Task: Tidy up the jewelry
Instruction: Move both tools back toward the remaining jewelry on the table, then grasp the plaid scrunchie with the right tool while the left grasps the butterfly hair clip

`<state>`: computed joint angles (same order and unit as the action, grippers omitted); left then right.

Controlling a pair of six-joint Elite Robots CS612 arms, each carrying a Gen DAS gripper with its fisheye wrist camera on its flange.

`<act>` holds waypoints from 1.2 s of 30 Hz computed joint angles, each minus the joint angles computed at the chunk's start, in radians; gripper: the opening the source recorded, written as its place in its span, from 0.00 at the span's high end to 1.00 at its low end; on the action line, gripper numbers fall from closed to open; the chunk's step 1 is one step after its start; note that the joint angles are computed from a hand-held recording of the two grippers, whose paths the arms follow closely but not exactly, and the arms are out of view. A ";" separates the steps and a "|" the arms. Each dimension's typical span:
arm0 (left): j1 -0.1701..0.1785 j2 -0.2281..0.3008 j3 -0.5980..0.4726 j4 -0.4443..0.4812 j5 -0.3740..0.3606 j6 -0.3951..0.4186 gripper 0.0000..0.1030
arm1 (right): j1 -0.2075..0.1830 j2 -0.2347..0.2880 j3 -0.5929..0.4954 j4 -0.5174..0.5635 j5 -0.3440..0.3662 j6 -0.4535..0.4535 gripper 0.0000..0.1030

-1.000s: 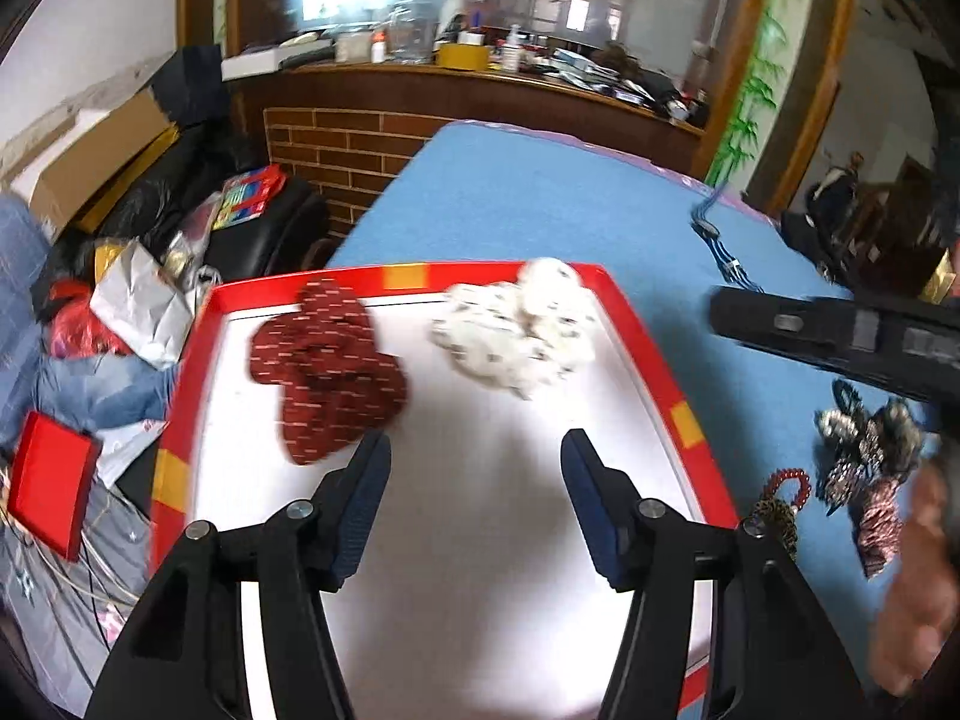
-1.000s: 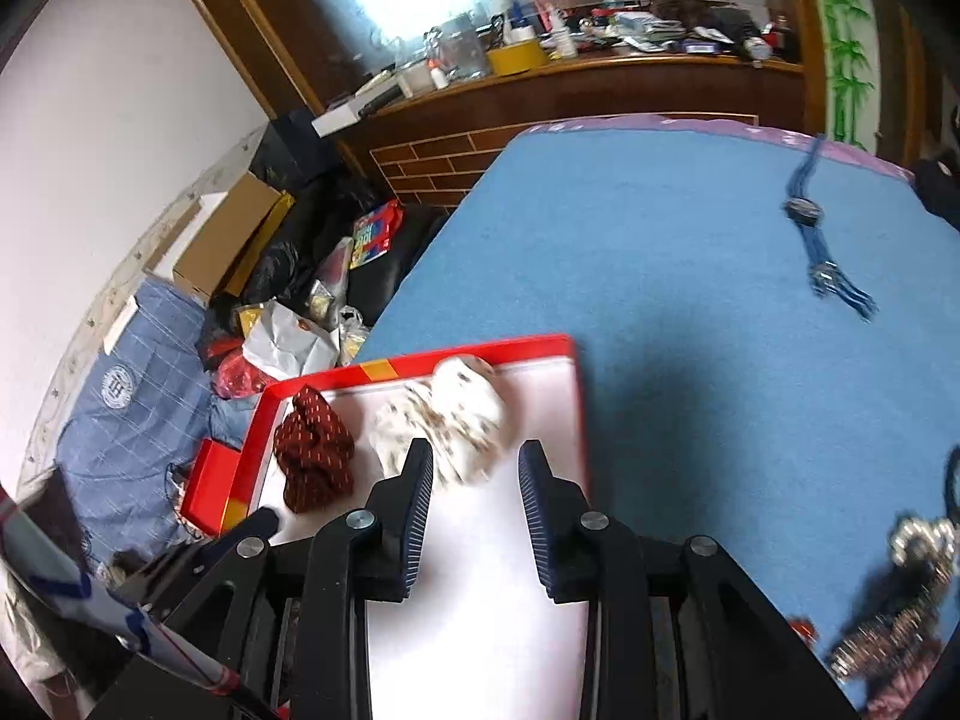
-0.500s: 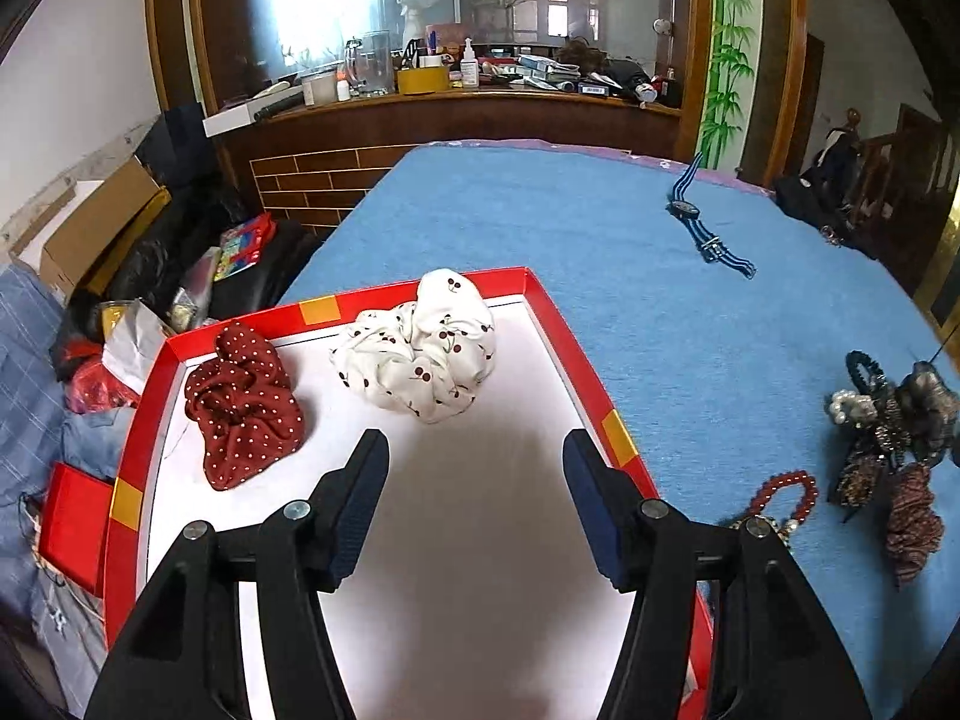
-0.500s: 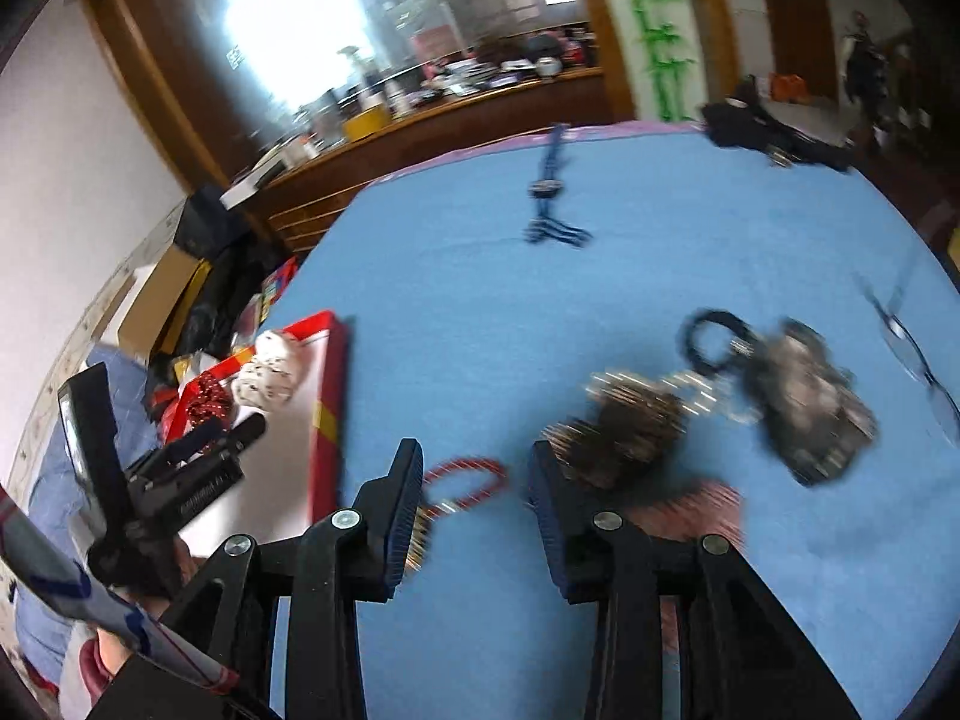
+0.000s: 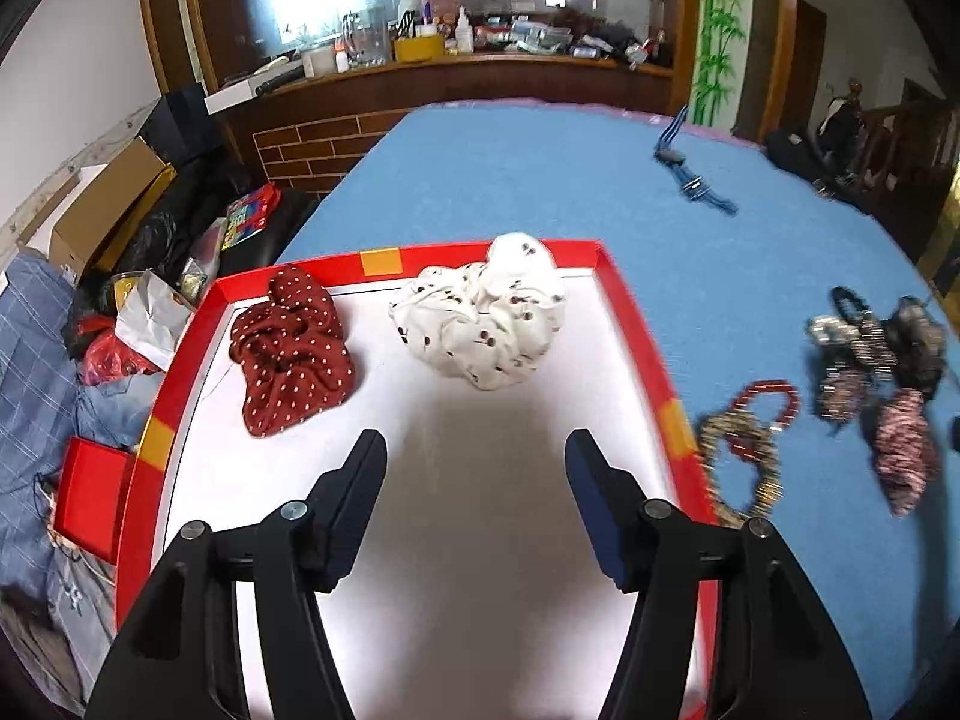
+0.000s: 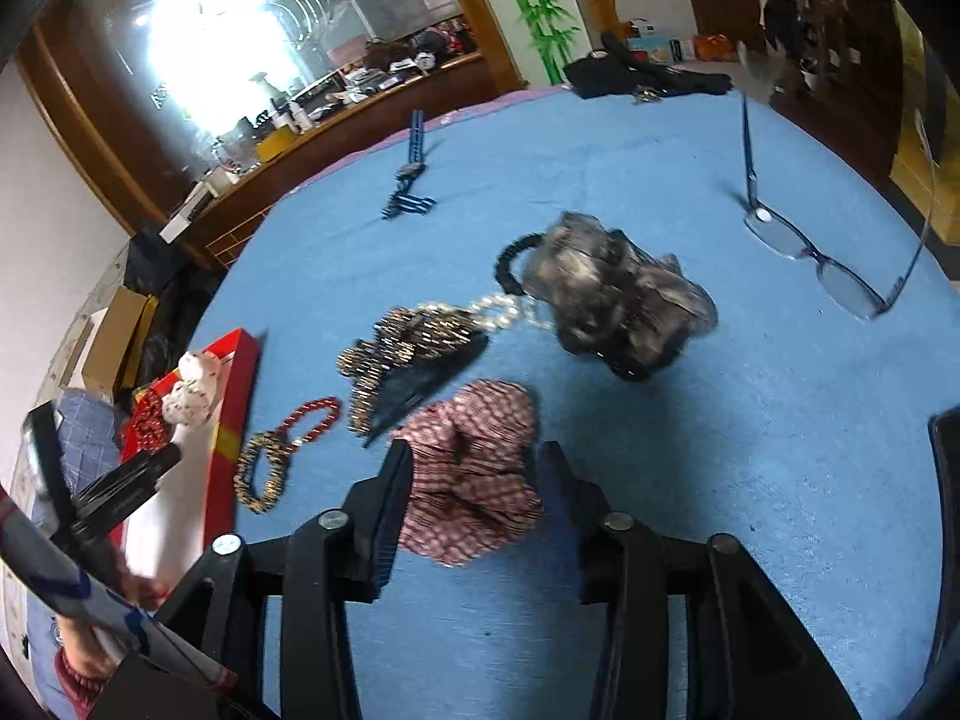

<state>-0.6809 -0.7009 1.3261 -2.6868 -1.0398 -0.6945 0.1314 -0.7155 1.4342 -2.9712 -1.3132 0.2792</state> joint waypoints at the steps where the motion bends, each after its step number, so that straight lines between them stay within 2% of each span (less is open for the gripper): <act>1: -0.007 -0.010 0.017 -0.032 0.004 0.004 0.41 | 0.000 0.003 -0.002 0.004 -0.001 -0.001 0.53; 3: -0.019 -0.024 0.038 -0.085 -0.002 0.026 0.40 | -0.002 0.010 -0.008 0.010 0.007 0.004 0.53; 7: -0.029 -0.031 0.040 -0.158 -0.091 0.106 0.34 | 0.002 0.026 -0.027 0.028 -0.001 -0.003 0.53; 13: -0.028 -0.010 -0.010 -0.113 -0.187 0.114 0.34 | 0.015 0.056 -0.076 0.094 -0.026 -0.053 0.53; 14: -0.026 -0.005 -0.021 -0.102 -0.205 0.111 0.34 | 0.014 0.058 -0.077 0.096 -0.021 -0.060 0.60; 15: -0.024 -0.001 -0.034 -0.087 -0.219 0.107 0.34 | 0.014 0.059 -0.078 0.095 -0.021 -0.075 0.77; 16: -0.023 0.005 -0.049 -0.073 -0.228 0.105 0.34 | 0.016 0.059 -0.075 0.089 -0.032 -0.089 0.83; 18: -0.024 0.021 -0.085 -0.047 -0.242 0.114 0.34 | 0.013 0.058 -0.061 0.041 -0.030 -0.089 0.91; 20: -0.023 0.034 -0.116 -0.031 -0.261 0.129 0.34 | 0.002 0.054 -0.043 -0.017 0.005 -0.064 0.91; 24: -0.023 0.099 -0.248 0.031 -0.331 0.197 0.35 | -0.010 0.048 -0.014 -0.125 -0.004 0.001 0.91; 26: -0.024 0.138 -0.321 0.073 -0.347 0.221 0.35 | -0.018 0.046 -0.003 -0.157 0.002 0.040 0.91; 28: -0.021 0.178 -0.391 0.102 -0.392 0.260 0.35 | -0.020 0.043 0.004 -0.175 -0.017 0.066 0.91; 32: -0.024 0.255 -0.534 0.216 -0.392 0.325 0.33 | -0.022 0.038 0.013 -0.190 -0.045 0.100 0.91; 34: -0.031 0.289 -0.594 0.269 -0.346 0.354 0.33 | -0.024 0.037 0.013 -0.189 -0.047 0.109 0.91; 36: -0.035 0.315 -0.638 0.299 -0.336 0.392 0.33 | -0.024 0.037 0.011 -0.188 -0.046 0.111 0.91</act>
<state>-0.7156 -0.3862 0.6878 -2.3879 -1.3761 -0.3026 0.1073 -0.6785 1.4457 -3.1589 -1.3596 0.3902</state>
